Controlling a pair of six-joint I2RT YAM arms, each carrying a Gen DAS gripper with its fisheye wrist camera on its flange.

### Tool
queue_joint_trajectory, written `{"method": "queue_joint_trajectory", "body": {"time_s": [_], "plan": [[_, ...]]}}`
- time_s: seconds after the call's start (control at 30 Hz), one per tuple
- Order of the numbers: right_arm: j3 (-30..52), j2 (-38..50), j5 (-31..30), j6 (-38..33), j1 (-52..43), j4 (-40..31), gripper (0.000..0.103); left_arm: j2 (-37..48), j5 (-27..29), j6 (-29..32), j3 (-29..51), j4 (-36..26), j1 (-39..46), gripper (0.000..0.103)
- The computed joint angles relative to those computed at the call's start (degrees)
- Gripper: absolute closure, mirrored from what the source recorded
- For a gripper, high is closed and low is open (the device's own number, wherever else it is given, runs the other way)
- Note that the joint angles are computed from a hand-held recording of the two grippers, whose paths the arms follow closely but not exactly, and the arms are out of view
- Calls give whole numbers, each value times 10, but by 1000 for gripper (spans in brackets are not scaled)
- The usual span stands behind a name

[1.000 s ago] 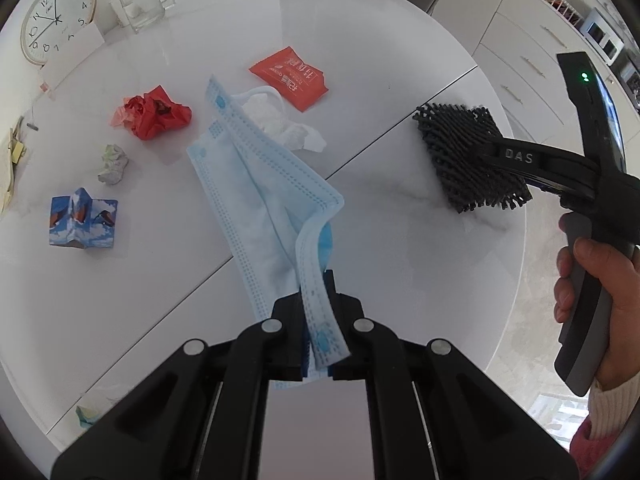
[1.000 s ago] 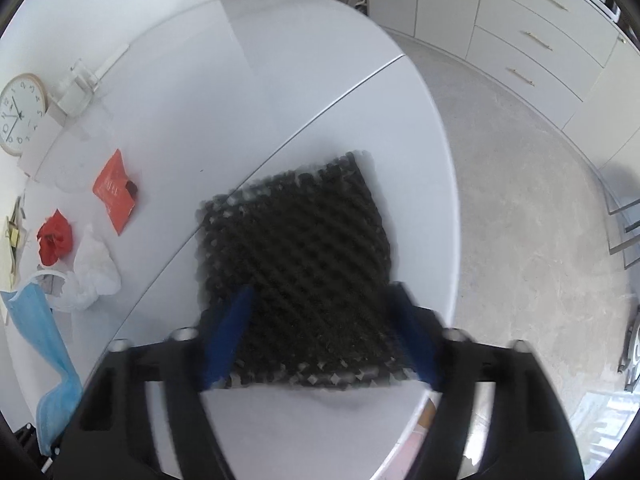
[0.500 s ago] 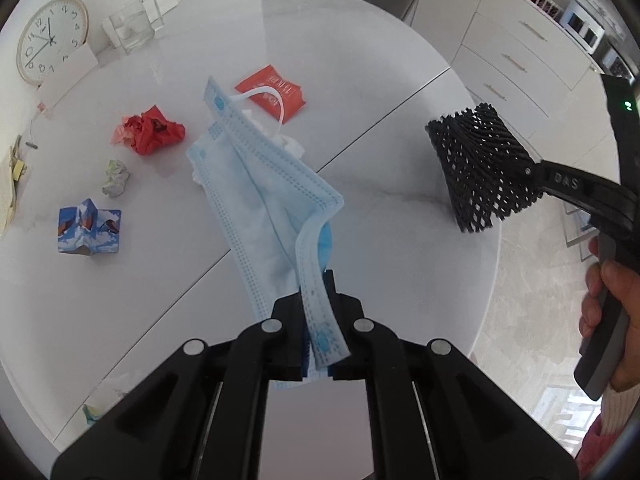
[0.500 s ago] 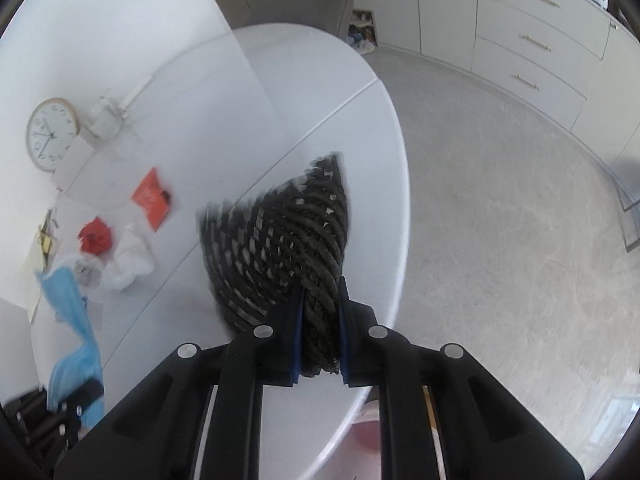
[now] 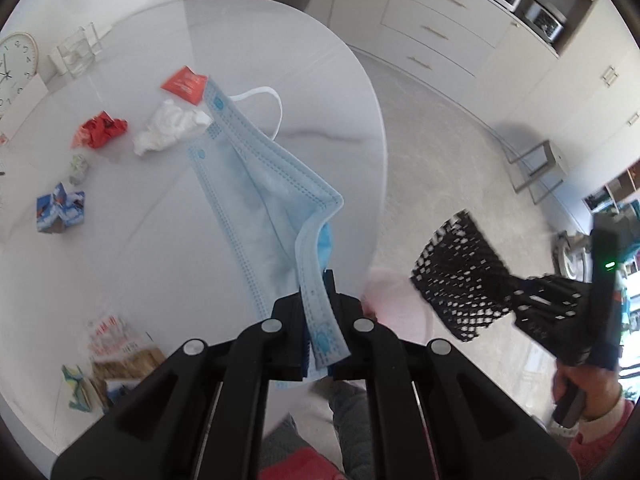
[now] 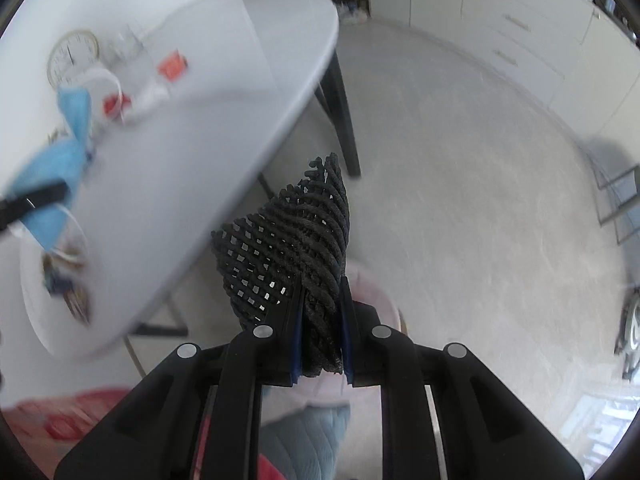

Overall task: Collect trash
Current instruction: 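Drop the mesh pad and the mask into the white bin with both grippers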

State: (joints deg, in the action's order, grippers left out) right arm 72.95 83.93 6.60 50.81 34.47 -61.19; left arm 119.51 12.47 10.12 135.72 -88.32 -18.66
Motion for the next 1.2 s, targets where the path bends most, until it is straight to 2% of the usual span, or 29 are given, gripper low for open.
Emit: {"method": "queue_joint_trajectory", "body": {"time_s": [0.07, 0.2, 0.27, 0.3, 0.33, 0.4, 0.63, 0.8, 1.0, 1.03, 1.07, 1.1, 1.13, 1.2], "plan": [[-62, -7, -14, 9, 12, 45, 86, -28, 2, 2, -47, 11, -7, 98], [-123, 33, -36, 2, 22, 122, 82, -61, -10, 5, -104, 24, -29, 98], [-149, 68, -52, -2, 27, 169, 69, -74, -11, 7, -125, 27, -39, 98], [-154, 87, -61, -6, 28, 182, 55, -80, -13, 8, -136, 30, -44, 98], [-156, 98, -62, -7, 29, 187, 44, -87, -16, 7, -146, 32, -48, 98], [-161, 111, -60, -5, 34, 188, 30, -96, -19, 7, -161, 34, -54, 98], [-144, 51, -8, 40, 50, 103, 8, -117, -21, 0, -202, 36, -83, 98], [-121, -24, 39, 61, 32, 10, 7, -118, -8, 2, -221, 34, -104, 98], [-83, -77, 78, 70, 20, -62, 3, -107, 22, 0, -243, 23, -145, 97], [-81, -84, 82, 68, 18, -68, 3, -103, 20, 0, -243, 20, -152, 93], [-81, -88, 85, 65, 17, -71, 3, -99, 14, -5, -246, 18, -161, 76], [-82, -93, 86, 61, 14, -75, 3, -98, 4, -11, -249, 19, -171, 47], [-83, -95, 86, 60, 14, -78, 3, -101, -6, -19, -253, 24, -180, 38], [-91, -101, 84, 56, 13, -79, 3, -113, -11, -29, -264, 40, -189, 30]]}}
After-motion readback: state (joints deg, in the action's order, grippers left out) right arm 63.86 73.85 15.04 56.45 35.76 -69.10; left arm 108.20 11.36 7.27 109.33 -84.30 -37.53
